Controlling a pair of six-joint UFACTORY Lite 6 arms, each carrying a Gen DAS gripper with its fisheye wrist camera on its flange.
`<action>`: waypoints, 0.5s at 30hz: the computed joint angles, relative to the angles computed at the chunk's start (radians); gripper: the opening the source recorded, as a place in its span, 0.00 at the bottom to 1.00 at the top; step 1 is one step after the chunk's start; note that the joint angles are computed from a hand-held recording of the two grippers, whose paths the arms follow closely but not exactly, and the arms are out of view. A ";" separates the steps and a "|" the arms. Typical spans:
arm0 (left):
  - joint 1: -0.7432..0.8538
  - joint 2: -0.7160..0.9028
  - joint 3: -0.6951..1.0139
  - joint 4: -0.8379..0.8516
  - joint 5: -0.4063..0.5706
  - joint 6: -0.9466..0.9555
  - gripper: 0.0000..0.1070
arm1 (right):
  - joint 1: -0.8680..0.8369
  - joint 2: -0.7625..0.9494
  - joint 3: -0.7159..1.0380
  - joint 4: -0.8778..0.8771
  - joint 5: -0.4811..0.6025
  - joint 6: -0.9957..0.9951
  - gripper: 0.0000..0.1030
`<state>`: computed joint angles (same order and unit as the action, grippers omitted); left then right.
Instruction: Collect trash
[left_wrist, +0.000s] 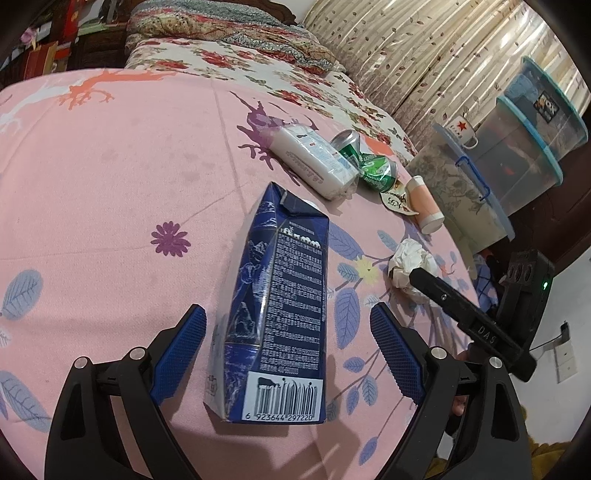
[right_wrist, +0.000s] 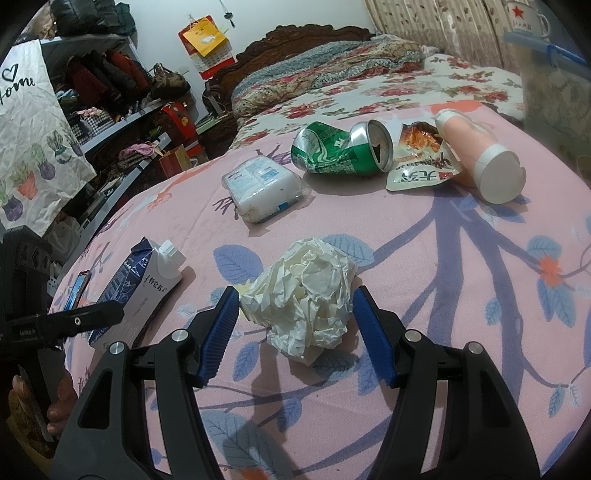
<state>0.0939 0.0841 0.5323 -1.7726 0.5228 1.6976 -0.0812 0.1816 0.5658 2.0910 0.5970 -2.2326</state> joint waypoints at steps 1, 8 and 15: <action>0.014 0.005 0.002 0.011 0.009 -0.007 0.81 | 0.000 -0.003 -0.001 -0.002 0.001 0.001 0.64; -0.013 -0.026 0.008 0.027 -0.047 -0.025 0.69 | 0.012 -0.008 -0.003 0.008 -0.003 -0.001 0.72; -0.118 -0.044 0.005 -0.054 -0.215 0.037 0.49 | 0.043 -0.011 -0.008 0.014 -0.040 0.016 0.55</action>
